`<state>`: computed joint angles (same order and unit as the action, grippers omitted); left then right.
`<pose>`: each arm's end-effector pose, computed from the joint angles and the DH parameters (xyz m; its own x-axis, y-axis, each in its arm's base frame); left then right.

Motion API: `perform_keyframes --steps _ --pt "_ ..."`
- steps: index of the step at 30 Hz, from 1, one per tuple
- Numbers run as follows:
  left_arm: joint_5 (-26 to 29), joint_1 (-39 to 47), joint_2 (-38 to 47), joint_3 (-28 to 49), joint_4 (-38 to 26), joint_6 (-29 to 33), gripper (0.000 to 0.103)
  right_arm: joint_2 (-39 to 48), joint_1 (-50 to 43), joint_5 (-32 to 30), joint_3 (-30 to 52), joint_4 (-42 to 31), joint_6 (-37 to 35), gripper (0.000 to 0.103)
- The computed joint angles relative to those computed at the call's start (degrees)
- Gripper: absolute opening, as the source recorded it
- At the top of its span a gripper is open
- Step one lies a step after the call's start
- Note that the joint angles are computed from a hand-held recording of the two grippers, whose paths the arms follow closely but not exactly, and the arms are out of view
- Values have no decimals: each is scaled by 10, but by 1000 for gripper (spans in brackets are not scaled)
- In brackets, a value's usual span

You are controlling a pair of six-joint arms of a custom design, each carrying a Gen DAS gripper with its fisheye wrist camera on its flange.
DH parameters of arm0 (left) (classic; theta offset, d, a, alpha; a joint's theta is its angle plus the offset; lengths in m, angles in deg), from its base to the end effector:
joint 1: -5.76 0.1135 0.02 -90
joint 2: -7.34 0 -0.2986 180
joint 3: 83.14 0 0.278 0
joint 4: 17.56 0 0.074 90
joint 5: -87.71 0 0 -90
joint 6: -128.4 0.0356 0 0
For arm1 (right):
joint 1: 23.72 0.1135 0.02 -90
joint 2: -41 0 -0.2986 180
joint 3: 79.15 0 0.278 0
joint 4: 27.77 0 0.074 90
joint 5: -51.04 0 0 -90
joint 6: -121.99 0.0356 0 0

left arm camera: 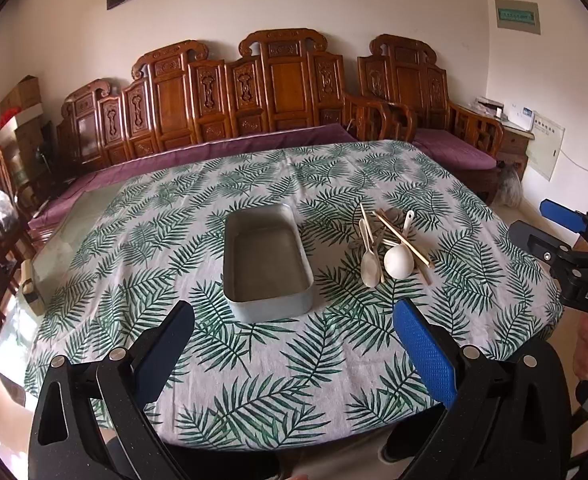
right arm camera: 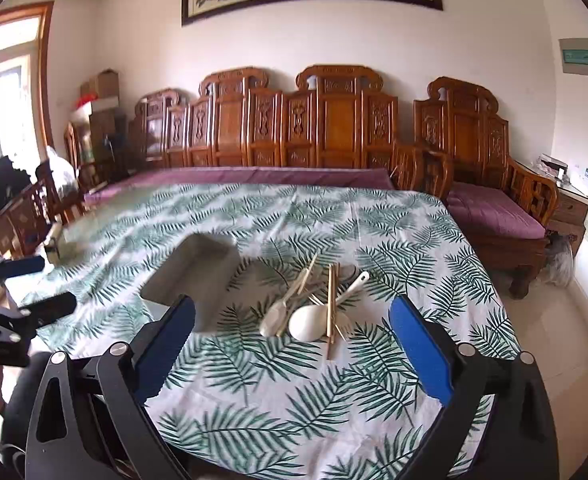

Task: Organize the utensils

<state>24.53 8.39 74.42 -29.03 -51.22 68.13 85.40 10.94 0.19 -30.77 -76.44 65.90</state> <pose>0.2477 -0.0047 0.2492 -0.4974 0.4202 -0.7590 0.5933 0.8030 0.0557 0.1413 0.0704 0.2703 -0.5202 0.1663 -0.8377 0.2631 0.9644 0.0281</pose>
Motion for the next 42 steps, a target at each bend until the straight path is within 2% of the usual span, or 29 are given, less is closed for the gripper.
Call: perform_keyframes --steps 5,11,16,21,25,30,37,42 --pt "-35 -40 54 12 17 5 96 20 -126 -113 -28 65 -101 93" --pt "-59 -84 115 32 31 10 96 108 -262 -235 -55 161 -198 81" --pt "-72 -113 165 51 42 -1 96 221 -353 -340 -62 252 -244 52" --pt "-79 -132 201 65 58 -13 96 323 -409 -402 -53 314 -267 34" --pt "-82 -146 230 78 63 -28 96 386 -452 -450 -31 344 -271 27" --pt "-87 -165 258 93 67 -39 96 458 -482 -499 14 355 -264 24" --pt "-99 -178 276 101 74 -38 96 535 -503 -541 66 343 -242 18" --pt "-101 -184 278 94 81 -40 96 558 -500 -540 79 334 -237 16"
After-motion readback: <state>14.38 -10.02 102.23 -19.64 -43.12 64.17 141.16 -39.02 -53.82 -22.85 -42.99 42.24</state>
